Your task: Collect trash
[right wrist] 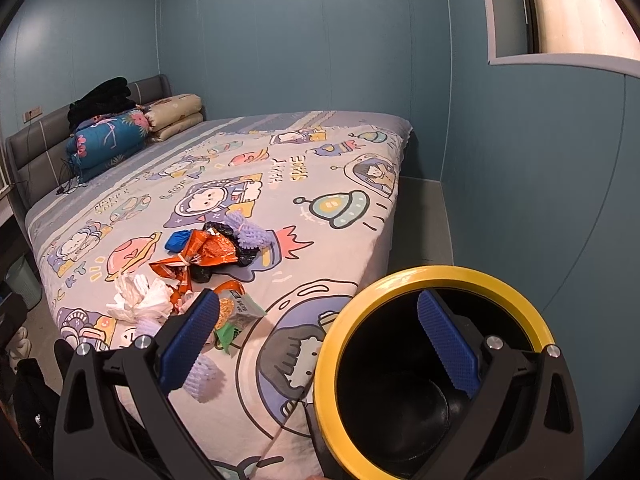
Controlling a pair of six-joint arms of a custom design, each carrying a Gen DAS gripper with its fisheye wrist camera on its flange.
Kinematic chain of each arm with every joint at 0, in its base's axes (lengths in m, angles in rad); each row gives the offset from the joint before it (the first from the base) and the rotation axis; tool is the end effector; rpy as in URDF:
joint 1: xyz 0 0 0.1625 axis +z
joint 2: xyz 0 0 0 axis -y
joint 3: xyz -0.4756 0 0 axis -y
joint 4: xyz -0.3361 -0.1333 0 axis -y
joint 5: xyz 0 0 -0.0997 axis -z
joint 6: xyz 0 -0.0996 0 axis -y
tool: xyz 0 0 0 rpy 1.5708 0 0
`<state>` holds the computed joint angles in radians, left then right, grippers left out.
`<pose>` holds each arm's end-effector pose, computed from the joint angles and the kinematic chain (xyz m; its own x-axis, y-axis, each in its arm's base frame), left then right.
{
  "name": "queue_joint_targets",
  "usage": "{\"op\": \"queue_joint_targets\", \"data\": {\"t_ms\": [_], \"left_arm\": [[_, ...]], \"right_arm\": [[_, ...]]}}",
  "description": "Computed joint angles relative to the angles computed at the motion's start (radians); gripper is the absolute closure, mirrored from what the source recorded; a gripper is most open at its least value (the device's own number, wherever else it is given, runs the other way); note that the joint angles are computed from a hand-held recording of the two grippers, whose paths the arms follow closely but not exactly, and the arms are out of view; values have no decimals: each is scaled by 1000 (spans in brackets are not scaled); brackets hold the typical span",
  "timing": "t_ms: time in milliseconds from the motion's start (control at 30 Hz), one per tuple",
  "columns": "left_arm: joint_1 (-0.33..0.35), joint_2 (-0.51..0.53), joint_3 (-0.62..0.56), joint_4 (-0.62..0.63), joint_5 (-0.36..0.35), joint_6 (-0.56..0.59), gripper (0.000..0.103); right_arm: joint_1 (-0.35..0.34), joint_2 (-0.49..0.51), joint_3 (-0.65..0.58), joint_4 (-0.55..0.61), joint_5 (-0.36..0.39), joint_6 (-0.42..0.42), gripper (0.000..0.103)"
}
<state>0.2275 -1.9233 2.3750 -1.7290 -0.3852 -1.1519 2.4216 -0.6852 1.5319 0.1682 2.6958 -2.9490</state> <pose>-0.1662 -0.2700 0.3975 -0.7802 -0.0237 -0.6251 0.5405 0.4775 -0.6927 0.4263 -0.3161 0.1226 -0.7526 0.0972 0.6512 -0.5039 0.5517 -0.6646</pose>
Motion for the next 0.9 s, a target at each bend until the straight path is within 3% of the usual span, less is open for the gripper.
{"op": "queue_joint_targets", "data": {"t_ms": [267, 433, 700, 900], "left_arm": [[28, 2, 0, -46, -19, 30, 7], [77, 9, 9, -143, -58, 97, 7], [153, 0, 31, -359, -104, 231, 7], [327, 50, -7, -488, -121, 398, 7]], "right_arm": [[-28, -16, 17, -133, -10, -149, 8], [-52, -26, 17, -204, -65, -254, 8], [-117, -35, -45, -97, -254, -175, 8], [-169, 15, -149, 85, -452, -85, 8]]}}
